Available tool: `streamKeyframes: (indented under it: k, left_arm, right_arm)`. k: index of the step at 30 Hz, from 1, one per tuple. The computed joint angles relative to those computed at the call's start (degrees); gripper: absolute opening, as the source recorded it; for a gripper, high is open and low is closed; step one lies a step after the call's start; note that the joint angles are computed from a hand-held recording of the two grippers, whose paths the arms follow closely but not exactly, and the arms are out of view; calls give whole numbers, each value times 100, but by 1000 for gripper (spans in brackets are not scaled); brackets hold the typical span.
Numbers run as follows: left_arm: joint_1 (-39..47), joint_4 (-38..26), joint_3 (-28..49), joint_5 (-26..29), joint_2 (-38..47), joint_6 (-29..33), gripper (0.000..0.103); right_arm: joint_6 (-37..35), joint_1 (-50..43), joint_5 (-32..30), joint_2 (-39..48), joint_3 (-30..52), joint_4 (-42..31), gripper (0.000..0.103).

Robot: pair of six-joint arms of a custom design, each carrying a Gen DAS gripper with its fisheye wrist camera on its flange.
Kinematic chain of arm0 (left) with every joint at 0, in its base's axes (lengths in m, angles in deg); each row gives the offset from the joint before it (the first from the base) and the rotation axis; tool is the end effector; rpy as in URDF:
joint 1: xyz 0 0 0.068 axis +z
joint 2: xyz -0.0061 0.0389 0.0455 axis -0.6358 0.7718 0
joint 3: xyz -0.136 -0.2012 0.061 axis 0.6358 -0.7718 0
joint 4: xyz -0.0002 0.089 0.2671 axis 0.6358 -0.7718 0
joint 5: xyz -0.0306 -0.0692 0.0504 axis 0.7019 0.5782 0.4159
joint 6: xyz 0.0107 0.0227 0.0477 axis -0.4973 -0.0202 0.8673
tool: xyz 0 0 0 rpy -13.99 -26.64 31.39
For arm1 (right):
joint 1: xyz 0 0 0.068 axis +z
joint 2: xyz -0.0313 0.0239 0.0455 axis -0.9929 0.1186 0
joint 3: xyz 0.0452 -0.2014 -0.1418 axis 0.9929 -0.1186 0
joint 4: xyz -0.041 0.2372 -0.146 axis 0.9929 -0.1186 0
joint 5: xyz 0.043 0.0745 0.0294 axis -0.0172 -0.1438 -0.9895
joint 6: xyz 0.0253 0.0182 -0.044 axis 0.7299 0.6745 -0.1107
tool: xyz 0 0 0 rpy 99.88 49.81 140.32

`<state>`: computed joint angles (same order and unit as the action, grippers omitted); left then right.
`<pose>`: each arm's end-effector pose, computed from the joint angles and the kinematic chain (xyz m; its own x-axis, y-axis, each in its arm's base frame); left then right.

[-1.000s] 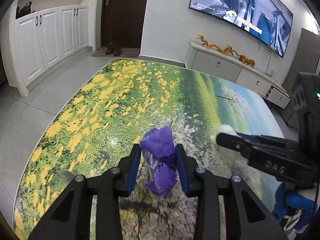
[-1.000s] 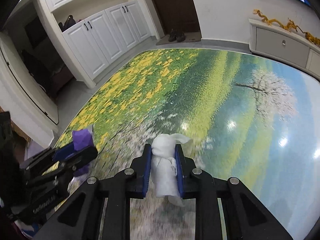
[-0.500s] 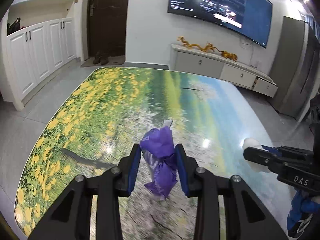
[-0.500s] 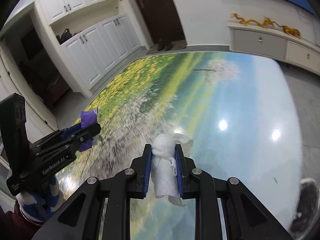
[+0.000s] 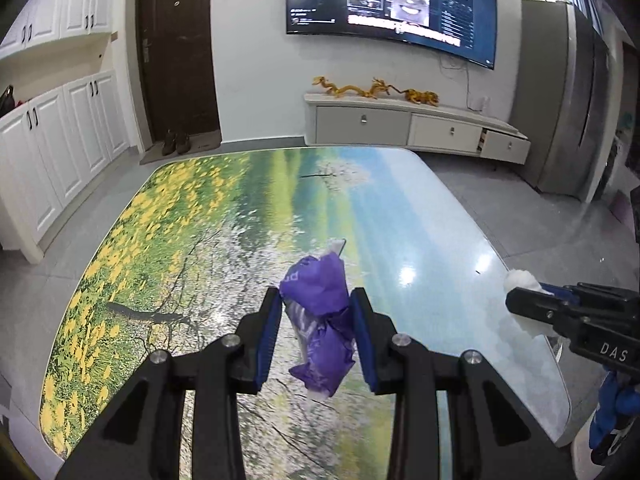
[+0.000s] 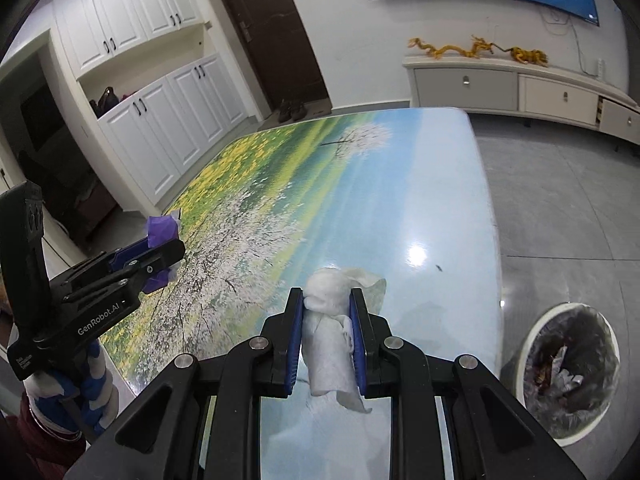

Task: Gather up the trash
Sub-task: 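Carry the purple bag and white tissue over the bin with both tools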

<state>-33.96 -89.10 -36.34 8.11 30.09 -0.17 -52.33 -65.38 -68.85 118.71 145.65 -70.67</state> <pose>0.1974 0.0249 0.2667 -0.6171 -0.1933 -0.7628 -0.3035 0.9528 0.0040 0.3048 0.1160 0.2437 -0.6764 -0.3323 -0.6573 -0.6388 0.7089 0.2990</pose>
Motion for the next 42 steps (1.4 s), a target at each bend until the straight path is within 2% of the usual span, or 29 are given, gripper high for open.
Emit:
streamKeyframes:
  k: [10,15,20,27,34,42]
  left_arm:
    - [-1530,-330,440,-1233,384,-413,34]
    - [-2275,-315,780,-1704,990,-550,34]
    - [-2869,-228,1254,-1947,1800,-556,34]
    - [-3505,99,2049,-1934,3112,-346,34]
    - [-3799,268,3013,-1616,4423,-143,34]
    - [-3859,244,4306,-1174,5913,63,35]
  right_arm:
    - [-240,-934,-631,-418,-382,-40,22]
    - [-344,-1510,-960,-379,-406,-22,22]
    - [-366,-2174,-1247,-241,-445,60,22]
    - [-459,-3184,-1450,304,-295,137,22]
    - [-486,-3889,-1395,954,61,246,22]
    - [-453,-4218,-1085,1867,723,261,22]
